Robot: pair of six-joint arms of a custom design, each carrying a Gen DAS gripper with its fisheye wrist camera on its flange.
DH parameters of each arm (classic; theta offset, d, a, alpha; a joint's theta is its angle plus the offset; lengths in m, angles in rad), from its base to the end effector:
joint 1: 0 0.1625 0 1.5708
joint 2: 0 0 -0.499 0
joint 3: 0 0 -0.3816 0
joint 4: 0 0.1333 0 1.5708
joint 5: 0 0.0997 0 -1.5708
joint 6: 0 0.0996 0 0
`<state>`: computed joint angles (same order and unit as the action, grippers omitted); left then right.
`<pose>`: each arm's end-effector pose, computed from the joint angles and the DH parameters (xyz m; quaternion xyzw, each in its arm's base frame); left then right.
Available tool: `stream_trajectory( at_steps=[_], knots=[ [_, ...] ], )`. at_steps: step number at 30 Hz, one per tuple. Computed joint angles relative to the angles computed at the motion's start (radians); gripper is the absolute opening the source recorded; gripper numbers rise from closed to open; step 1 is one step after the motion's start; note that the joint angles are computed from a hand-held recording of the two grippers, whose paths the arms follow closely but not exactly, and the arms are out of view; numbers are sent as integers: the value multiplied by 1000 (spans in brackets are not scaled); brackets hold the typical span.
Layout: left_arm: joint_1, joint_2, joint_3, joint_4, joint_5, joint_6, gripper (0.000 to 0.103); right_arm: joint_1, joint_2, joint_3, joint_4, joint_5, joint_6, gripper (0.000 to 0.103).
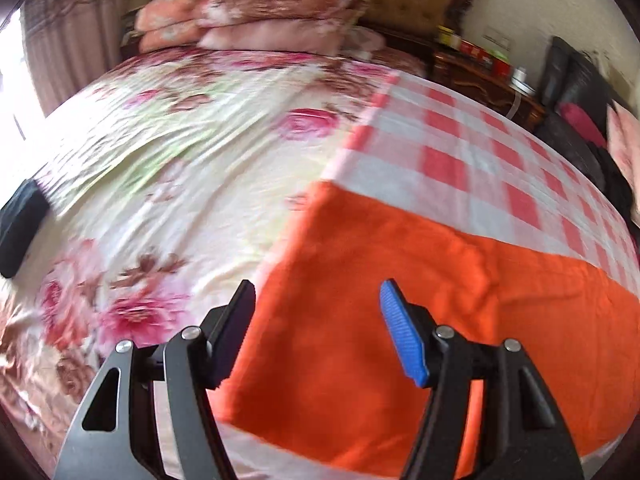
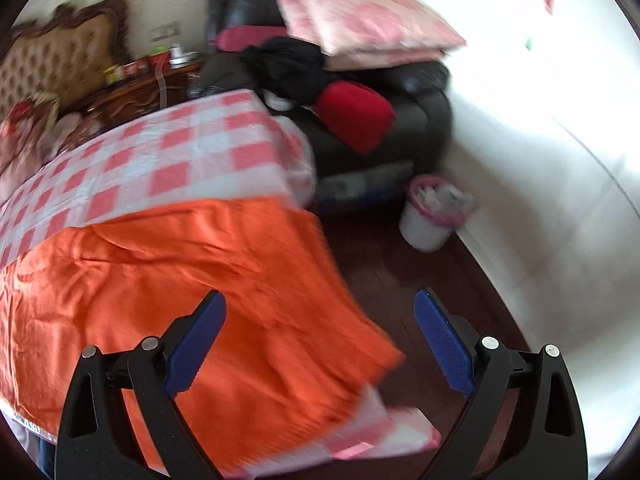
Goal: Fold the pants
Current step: 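Grasp the waistband edge with both grippers and lift it to fold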
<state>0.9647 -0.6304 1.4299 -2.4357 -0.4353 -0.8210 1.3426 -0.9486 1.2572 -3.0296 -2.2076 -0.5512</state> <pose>-0.2556 -0.7613 0.1476 -0.1079 0.8359 -0.3726 0.3883 -0.1016 -0.7651 0.5104 -0.0399 -0.8140 0.3780 0.4392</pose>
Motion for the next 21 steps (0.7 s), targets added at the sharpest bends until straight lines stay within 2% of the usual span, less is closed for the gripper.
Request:
stream_trajectory(
  at_steps=[1,2,4,6,7,9,11,13,15,16,17,18,21],
  knots=[
    [4,-25,32,-33,-6,-4,65,-11,-9,5,17,2,25,89],
    [10,-49,67,-95,-22,12,65,-30,-24,7,75,15,82,72],
    [19,-88,126,-200,-43,41,64,-57,-44,10,187,64,162,55],
    [32,-108,148,-286,-86,132,64,-71,-61,32,208,120,199,47],
    [44,-106,132,-300,-114,189,64,-70,-61,35,204,123,193,45],
    [64,-91,86,-308,-179,286,64,-49,-42,38,153,64,113,44],
    [82,-59,13,-284,-212,382,64,-36,-28,39,115,26,53,42],
    [107,-27,-71,-208,-282,435,64,-34,-28,39,120,18,51,42],
    [127,5,-141,-147,-332,469,64,-41,-38,31,173,41,108,42],
    [136,18,-173,-113,-353,480,57,-45,-43,28,188,49,122,42],
    [145,25,-197,-83,-376,490,42,-47,-44,24,204,55,139,42],
    [150,32,-217,-55,-394,500,33,-47,-45,21,212,55,147,42],
    [153,32,-234,-26,-413,539,25,-40,-37,16,206,30,144,42]
  ],
)
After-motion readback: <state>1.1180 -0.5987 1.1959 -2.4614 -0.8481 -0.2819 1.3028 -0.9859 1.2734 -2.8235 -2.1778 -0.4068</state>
